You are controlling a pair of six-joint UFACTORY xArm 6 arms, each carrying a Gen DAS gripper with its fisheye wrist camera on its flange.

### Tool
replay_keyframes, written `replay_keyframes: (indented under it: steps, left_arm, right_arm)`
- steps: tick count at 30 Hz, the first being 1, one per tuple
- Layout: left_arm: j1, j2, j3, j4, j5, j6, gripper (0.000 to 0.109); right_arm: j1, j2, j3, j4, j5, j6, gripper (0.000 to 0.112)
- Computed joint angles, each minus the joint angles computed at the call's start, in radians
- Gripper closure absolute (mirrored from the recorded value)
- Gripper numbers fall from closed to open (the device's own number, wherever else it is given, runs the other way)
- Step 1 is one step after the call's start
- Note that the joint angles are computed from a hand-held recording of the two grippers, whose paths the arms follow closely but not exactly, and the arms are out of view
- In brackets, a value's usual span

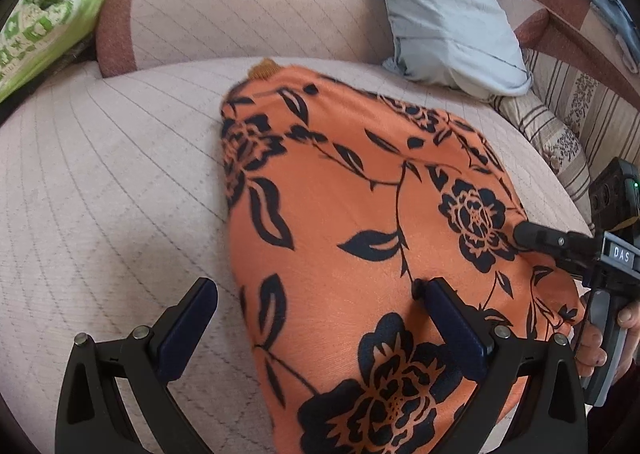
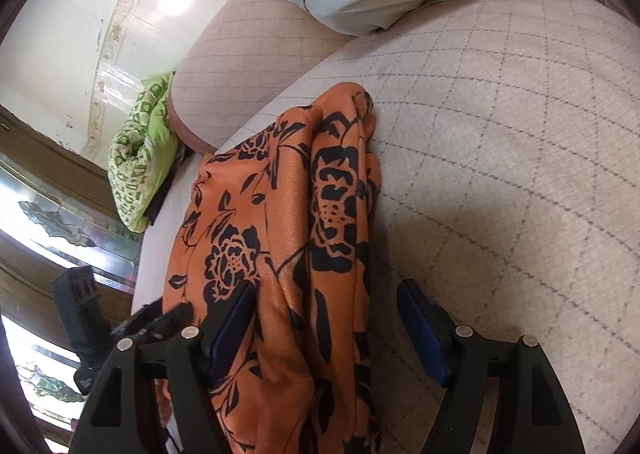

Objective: Fold small clothes

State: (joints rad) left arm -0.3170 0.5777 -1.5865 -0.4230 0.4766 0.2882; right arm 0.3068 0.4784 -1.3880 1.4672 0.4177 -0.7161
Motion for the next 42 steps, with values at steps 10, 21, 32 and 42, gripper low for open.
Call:
replay_keyframes:
  steps: [10,21,32,42]
  left_arm:
    - [-0.003,0.028,-0.036,-0.059,0.028,0.04,0.006]
    - [-0.03,-0.009,0.024,-0.043,-0.05,0.075,0.025]
    - [-0.018,-0.061,0.062,-0.001,-0.05,0.04,0.059]
    - [-0.019,-0.168,0.18,0.021,-0.111,0.047,0.066]
  right_arm:
    - [0.011,0.074,-0.103,0.022,0.08,-0.022,0.035]
    - [0.066,0.065,-0.117,-0.256,-0.007,0.168,0.063]
    - [0.099,0.0,-0.076,-0.274,-0.074,0.182,0.069]
    - [0.137,-0.056,-0.053,-0.216,-0.111,0.129,0.07]
